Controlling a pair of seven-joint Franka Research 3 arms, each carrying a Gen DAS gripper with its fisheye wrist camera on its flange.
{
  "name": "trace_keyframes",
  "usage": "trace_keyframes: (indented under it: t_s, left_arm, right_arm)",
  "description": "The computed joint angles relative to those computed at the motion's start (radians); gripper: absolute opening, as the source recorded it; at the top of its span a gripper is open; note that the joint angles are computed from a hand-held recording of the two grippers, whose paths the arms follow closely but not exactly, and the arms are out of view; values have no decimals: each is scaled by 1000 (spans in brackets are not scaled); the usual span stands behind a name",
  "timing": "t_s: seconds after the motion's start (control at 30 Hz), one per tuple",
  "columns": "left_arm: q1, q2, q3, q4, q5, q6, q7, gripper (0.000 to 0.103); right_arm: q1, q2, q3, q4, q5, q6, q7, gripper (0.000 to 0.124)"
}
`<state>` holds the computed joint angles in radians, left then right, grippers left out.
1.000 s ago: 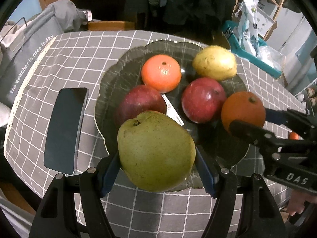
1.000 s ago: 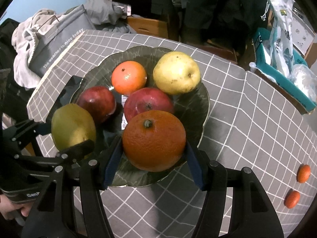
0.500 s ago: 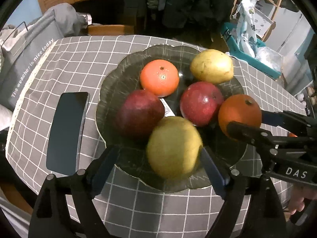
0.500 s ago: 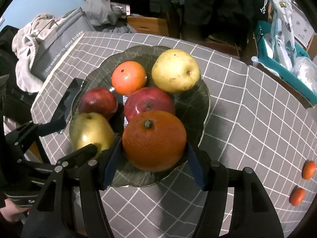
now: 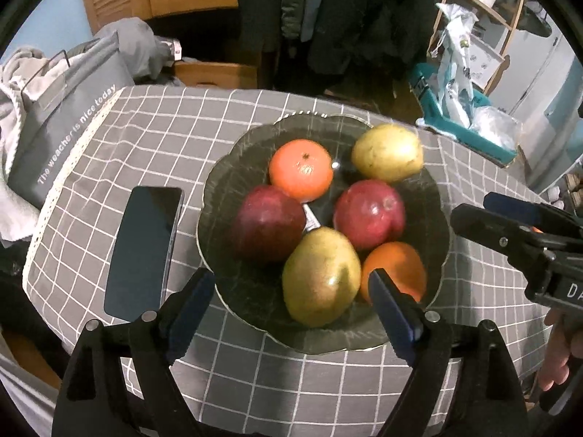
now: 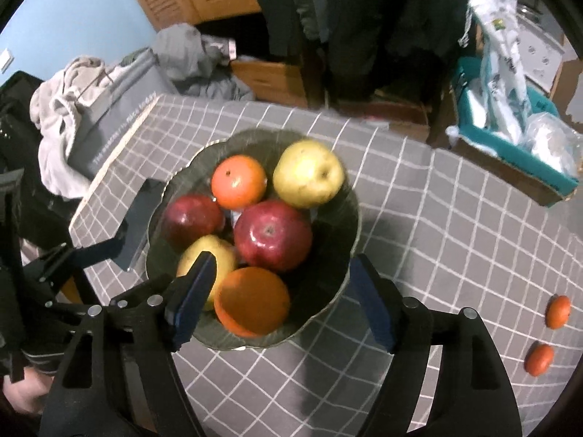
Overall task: Organize fruits
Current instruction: 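Lift both tools out of the bowl and move toward the two tangerines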
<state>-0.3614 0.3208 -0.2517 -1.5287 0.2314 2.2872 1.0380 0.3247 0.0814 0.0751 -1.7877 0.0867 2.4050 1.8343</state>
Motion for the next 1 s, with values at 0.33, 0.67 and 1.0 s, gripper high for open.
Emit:
trace_keyframes:
  t_s: [0.33,0.67,1.0]
  left_arm:
    - [-12,-27,-4,12,14,66,-22,88]
    - [-41,-34,-3,48,69,101,-38,88]
    - [-61,-32,-10,84,75,128,-37,88]
  right_arm:
    - [-3,-73,-3,-32,-241,-14,146,77]
    - [-56,-173,13,-101,-329,1,233,77]
    - [-113,-269,44,-162,-427,10,299,77]
